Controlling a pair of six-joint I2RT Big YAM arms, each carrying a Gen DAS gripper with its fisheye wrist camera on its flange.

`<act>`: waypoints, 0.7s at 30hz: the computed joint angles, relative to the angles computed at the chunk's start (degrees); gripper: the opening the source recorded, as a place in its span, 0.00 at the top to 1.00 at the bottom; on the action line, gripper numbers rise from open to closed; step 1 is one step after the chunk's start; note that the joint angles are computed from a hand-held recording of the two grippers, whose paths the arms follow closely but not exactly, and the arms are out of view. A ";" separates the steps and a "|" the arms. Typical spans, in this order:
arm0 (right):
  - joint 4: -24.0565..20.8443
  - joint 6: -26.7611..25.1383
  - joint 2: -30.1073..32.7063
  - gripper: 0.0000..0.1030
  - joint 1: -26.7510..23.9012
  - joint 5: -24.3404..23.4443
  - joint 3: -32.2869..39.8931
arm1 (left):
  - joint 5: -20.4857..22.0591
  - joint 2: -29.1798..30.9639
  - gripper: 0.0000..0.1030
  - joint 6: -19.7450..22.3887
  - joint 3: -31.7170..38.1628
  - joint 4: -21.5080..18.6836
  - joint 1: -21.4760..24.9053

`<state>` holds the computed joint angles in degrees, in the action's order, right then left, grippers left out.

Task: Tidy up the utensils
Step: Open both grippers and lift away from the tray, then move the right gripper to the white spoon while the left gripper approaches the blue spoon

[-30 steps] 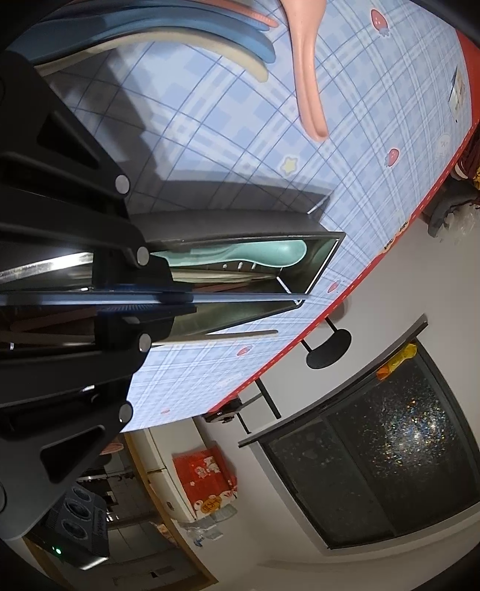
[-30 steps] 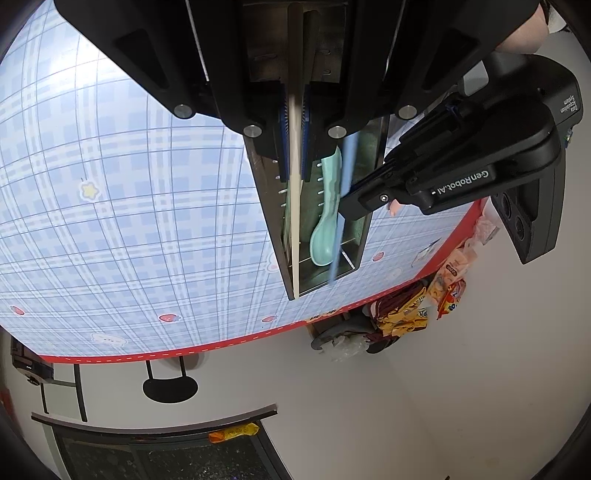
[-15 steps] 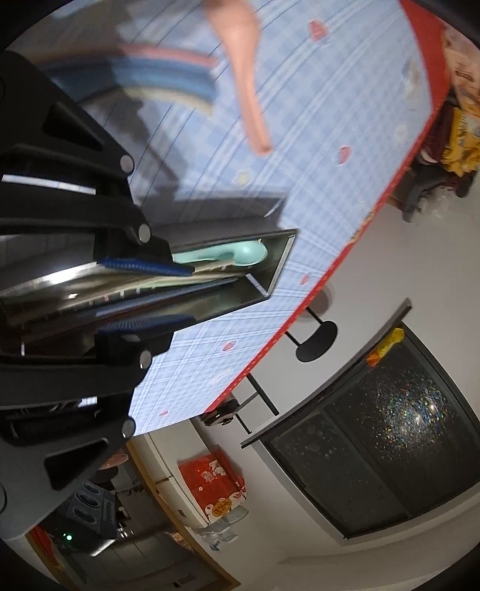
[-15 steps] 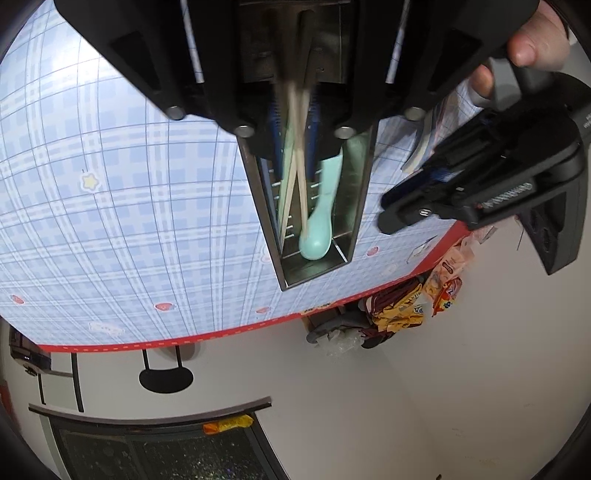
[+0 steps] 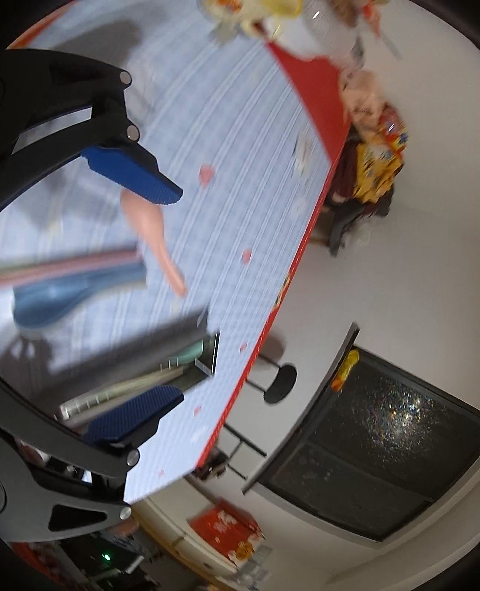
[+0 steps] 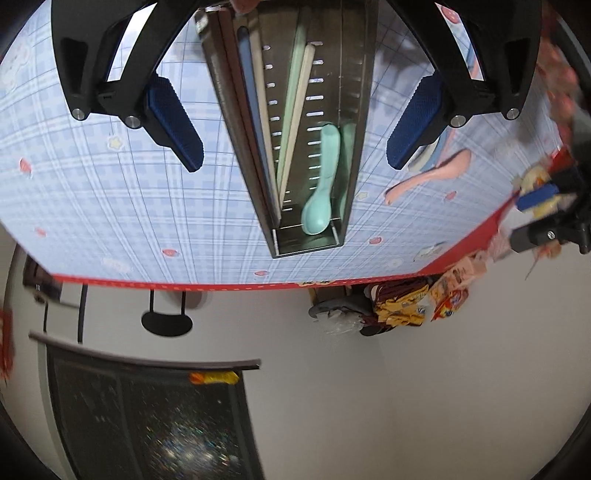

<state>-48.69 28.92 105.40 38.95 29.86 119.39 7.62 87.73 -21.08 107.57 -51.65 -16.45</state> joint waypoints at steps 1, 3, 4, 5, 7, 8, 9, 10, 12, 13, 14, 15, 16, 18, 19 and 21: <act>-0.09 -1.23 0.25 0.06 0.51 1.14 0.41 | -0.25 -0.63 0.06 1.13 -0.50 -0.40 0.72; 0.78 -3.37 0.26 0.06 1.38 3.21 0.48 | -0.89 -2.32 0.06 4.57 -1.97 -1.19 2.50; 1.69 -4.70 0.09 0.06 2.02 4.50 0.28 | -1.05 -2.68 0.06 5.98 -2.33 -1.45 3.10; 1.83 -5.38 0.29 0.06 2.39 5.09 0.81 | -1.28 -3.27 0.06 7.76 -2.91 -1.70 3.74; 0.84 -5.79 0.59 0.06 3.38 6.09 1.72 | -1.35 -4.89 0.06 12.07 -4.69 -1.97 5.35; -0.25 -5.51 0.98 0.06 3.76 6.35 2.63 | -1.15 -5.57 0.06 14.08 -5.53 -2.05 6.07; -1.39 -5.14 1.32 0.06 4.18 6.50 3.50 | -0.93 -6.04 0.06 15.44 -6.32 -1.93 6.50; -2.34 -4.57 1.49 0.06 4.73 6.26 4.16 | -0.54 -6.44 0.06 16.71 -6.96 -1.88 6.95; -2.80 -4.03 1.48 0.06 5.51 5.54 4.71 | 0.53 -7.20 0.06 19.03 -8.37 -1.90 7.72; -3.03 -3.73 1.44 0.06 5.85 5.04 4.89 | 1.16 -7.40 0.06 19.79 -8.82 -1.94 7.89; -3.18 -3.38 1.29 0.06 6.29 3.92 4.95 | 1.76 -7.44 0.06 20.45 -9.12 -2.01 7.88; -3.44 -3.05 1.31 0.06 6.64 2.87 5.20 | 2.78 -7.66 0.06 21.51 -9.68 -2.16 7.97; -3.77 -2.71 1.23 0.08 6.99 1.83 5.23 | 3.37 -7.66 0.06 22.38 -10.05 -2.24 7.73; -6.26 -2.37 2.29 0.18 7.61 -0.47 7.23 | 4.11 -8.08 0.06 24.86 -11.14 -2.53 7.16; -7.76 -2.26 3.10 0.25 7.92 -0.99 8.55 | 4.45 -8.36 0.06 26.13 -11.76 -2.65 6.91; -11.36 -2.60 5.32 0.37 8.31 -2.14 12.17 | 5.48 -8.93 0.06 27.59 -12.92 -2.37 6.47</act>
